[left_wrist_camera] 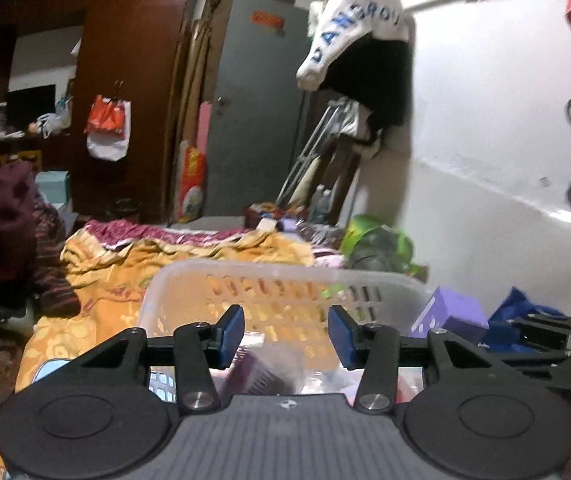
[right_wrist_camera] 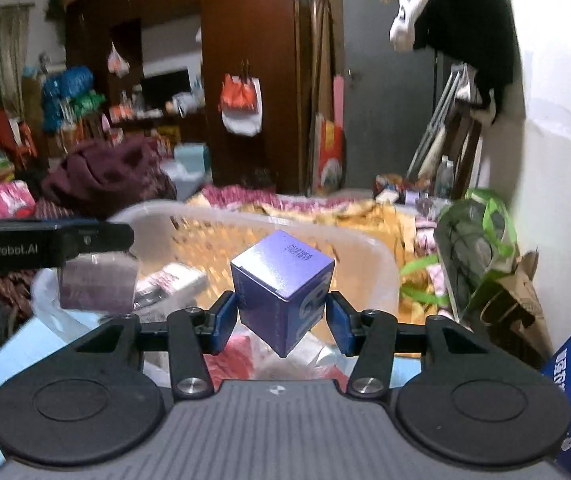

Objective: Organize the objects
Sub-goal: 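Carry the purple cube box over the basket and open the right tool, then grasp the red wrapped ball with the left tool while the right tool grasps the red gift box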

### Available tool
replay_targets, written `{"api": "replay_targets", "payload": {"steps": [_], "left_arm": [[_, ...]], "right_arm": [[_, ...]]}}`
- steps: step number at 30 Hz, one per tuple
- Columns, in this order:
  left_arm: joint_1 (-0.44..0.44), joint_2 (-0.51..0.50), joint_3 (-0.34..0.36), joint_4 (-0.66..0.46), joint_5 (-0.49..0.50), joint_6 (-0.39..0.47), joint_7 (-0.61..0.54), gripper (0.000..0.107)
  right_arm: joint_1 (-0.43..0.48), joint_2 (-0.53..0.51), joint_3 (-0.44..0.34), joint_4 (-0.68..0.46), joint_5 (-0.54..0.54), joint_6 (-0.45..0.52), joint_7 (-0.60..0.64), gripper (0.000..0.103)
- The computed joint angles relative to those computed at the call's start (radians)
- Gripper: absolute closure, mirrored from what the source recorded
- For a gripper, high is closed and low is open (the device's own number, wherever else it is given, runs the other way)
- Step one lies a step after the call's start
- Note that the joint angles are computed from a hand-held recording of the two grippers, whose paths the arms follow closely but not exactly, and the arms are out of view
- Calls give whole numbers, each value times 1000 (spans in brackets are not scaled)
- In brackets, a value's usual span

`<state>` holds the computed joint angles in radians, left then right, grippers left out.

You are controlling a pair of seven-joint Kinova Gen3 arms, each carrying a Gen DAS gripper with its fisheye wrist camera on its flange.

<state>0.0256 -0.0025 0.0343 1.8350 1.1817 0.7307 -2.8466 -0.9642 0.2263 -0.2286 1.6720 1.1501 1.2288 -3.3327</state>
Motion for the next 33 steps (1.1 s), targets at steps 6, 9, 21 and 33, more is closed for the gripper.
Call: {"api": "replay_targets", "payload": {"steps": [6, 9, 21, 33], "left_arm": [[0, -27, -7, 83, 125, -110, -174, 38], [-20, -100, -15, 150, 247, -134, -292, 25], [-99, -177, -303, 411, 150, 257, -584, 16], [-168, -118, -129, 446, 87, 160, -606, 16]], "right_arm": [[43, 22, -121, 4, 51, 61, -30, 35], [-23, 28, -142, 20, 133, 176, -86, 0], [-241, -12, -177, 371, 57, 176, -519, 0], [-73, -13, -262, 390, 60, 19, -464, 22]]}}
